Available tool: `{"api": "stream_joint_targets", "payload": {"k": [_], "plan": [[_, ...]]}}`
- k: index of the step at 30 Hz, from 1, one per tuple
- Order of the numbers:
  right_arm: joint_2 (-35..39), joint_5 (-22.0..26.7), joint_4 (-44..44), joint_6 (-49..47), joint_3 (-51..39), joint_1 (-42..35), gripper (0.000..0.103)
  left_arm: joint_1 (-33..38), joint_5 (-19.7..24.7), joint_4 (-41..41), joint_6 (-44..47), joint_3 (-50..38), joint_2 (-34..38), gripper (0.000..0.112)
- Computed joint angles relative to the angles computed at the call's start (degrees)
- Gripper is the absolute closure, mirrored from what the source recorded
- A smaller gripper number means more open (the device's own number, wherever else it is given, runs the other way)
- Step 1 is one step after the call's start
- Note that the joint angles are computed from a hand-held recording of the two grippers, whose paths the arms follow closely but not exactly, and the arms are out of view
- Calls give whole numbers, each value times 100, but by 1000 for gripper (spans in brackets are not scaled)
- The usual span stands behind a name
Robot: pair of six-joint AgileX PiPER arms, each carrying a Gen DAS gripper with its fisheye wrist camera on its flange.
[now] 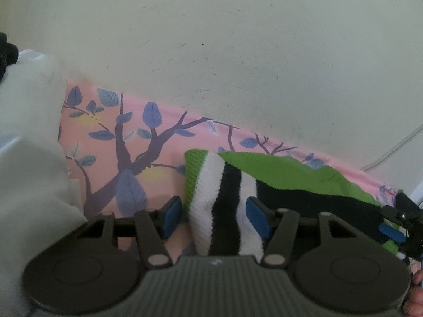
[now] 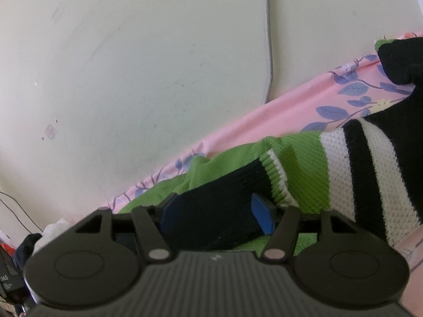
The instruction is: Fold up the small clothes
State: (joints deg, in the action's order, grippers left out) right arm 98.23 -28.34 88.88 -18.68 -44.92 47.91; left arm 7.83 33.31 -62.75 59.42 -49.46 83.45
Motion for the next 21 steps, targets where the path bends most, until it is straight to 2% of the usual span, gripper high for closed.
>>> {"api": "stream_joint_targets", "payload": {"k": [8,13,15,16,18,19,21], "plan": [[36,-296,551,-406,-159,137,47,22,19,-39,49,6,9,56],[31,-240,650,-513,-198,117,47,-10,-75,-38,32,32,-23,55],[40,-684,724,-618,-260,358,45,80,-101,-579,548,214,-174,55],[40,-861,664,-562,-289,474,45,161,-73,-1097,1085,372,-318,55],[132,-1322,584,-1050,-462,747,45,202,-137,-2001,2089,701,-635,49],[182,-1378,568,-1290,-550,818,45,162,-188,-2207,2358,781,-721,48],[220,-1078,574,-1625,-645,746,45,-21,-334,-2093,2397,771,-733,46]]}}
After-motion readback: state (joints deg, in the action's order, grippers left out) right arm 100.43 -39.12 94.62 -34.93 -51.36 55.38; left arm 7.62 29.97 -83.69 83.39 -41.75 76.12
